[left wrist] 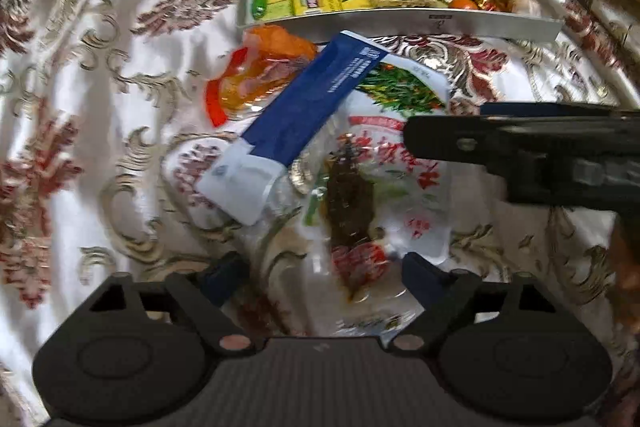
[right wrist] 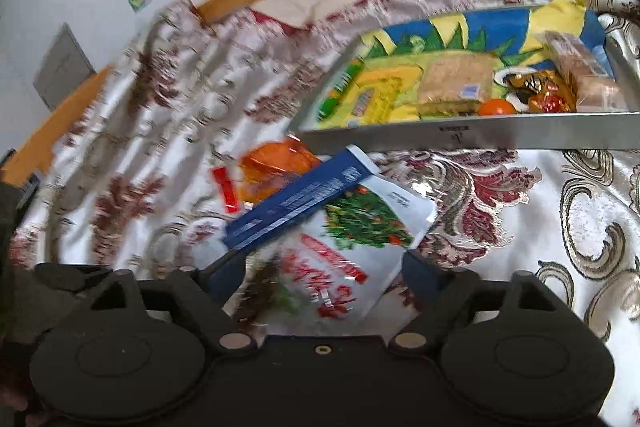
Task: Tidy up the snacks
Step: 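Grasp the brown jerky stick with the left gripper while the right grasps the pickled vegetable bag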
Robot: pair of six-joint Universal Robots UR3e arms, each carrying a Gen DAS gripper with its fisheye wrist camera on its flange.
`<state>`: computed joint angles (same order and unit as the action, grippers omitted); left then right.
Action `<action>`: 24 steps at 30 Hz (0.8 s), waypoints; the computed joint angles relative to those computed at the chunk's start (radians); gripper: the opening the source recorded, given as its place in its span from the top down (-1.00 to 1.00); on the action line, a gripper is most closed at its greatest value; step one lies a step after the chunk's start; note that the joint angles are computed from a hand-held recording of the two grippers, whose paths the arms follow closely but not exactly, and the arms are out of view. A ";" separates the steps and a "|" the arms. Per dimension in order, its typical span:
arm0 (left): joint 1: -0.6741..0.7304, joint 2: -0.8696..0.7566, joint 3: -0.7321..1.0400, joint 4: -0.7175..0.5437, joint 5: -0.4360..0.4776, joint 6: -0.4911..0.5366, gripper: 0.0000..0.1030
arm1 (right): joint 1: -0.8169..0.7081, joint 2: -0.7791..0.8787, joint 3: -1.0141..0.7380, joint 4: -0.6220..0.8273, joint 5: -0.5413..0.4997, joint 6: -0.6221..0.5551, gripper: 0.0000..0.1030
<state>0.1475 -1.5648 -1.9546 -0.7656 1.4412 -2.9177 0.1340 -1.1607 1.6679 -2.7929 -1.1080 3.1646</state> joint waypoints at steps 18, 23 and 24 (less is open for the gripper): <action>0.096 0.000 0.036 -0.083 -0.092 -0.082 0.15 | 0.142 0.219 -0.315 0.190 -0.226 0.068 -0.51; 0.135 0.020 0.025 -0.096 -0.144 -0.059 0.28 | 0.111 0.166 -0.260 0.211 -0.158 0.049 -0.21; 0.141 0.027 0.014 -0.087 -0.161 -0.043 0.28 | 0.104 0.149 -0.240 0.215 -0.145 0.040 -0.12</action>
<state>0.2881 -1.5379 -1.9403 -0.8529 1.2803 -2.9604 0.2384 -1.0115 1.4283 -2.5784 -1.2534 3.2045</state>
